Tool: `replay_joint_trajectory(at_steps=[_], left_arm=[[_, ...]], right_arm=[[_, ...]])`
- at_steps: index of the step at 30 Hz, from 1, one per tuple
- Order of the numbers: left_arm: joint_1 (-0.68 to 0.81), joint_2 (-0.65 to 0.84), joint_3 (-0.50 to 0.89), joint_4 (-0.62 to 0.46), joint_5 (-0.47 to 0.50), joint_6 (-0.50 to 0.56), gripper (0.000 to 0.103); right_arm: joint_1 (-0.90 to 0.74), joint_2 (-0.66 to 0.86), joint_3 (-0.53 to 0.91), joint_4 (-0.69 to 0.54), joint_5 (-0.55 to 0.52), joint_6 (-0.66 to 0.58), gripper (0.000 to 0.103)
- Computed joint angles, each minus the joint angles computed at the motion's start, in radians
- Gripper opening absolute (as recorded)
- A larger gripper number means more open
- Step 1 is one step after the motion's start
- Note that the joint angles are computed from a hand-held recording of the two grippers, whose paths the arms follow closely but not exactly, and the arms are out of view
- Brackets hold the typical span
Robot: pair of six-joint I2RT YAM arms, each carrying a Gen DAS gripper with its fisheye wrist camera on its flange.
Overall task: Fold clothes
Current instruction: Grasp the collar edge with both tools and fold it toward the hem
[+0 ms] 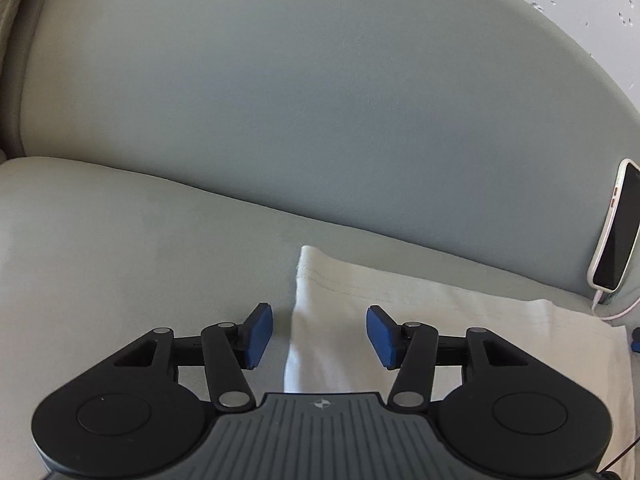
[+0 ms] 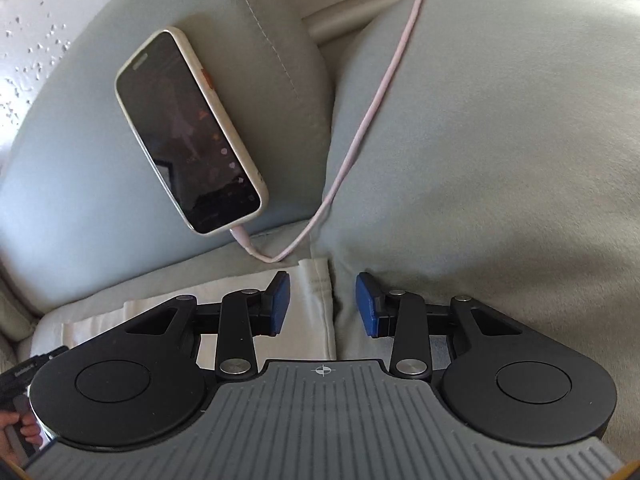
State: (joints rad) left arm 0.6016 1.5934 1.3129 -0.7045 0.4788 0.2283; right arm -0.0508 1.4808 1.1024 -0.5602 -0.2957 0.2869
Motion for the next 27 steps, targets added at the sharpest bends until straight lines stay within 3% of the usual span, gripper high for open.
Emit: replay_joint_trajectory(at_steps=[5,7,8,9,11,12,17,22,24,27], left_arm=[[-0.025,0.036,0.015,0.025,0.027,0.031,0.051],[-0.036,0.043,0.020,0.033,0.012,0.048,0.051],[-0.040,0.045,0.022,0.039,0.003,0.044,0.048],[-0.042,0.042,0.021,0.046,-0.009,0.036,0.044],[-0.044,0.031,0.017,0.060,-0.039,0.014,0.009],[-0.042,0.014,0.009,0.064,-0.048,0.015,0.004],[-0.017,-0.088,-0.022,0.054,-0.051,0.042,0.003],[0.085,-0.189,0.031,-0.121,0.056,0.050,0.003],[0.177,-0.209,0.087,-0.257,0.141,0.111,0.003],[0.364,-0.203,0.195,-0.533,0.301,0.300,0.003]], right_arm=[[0.015,0.097,0.065,-0.010,-0.016,-0.042,0.039],[0.035,0.132,0.090,-0.013,0.005,-0.067,0.034],[0.044,0.142,0.094,-0.004,0.025,-0.076,0.025],[0.043,0.143,0.087,0.010,0.031,-0.071,0.015],[0.039,0.131,0.065,0.039,0.033,-0.059,0.007],[0.037,0.116,0.049,0.053,0.032,-0.057,0.005],[0.080,-0.010,-0.013,0.076,0.122,-0.060,0.006],[0.058,-0.193,0.002,-0.057,0.124,-0.013,0.006],[0.033,-0.283,0.022,-0.160,0.100,-0.002,0.006],[-0.053,-0.433,0.046,-0.333,0.007,0.034,0.006]])
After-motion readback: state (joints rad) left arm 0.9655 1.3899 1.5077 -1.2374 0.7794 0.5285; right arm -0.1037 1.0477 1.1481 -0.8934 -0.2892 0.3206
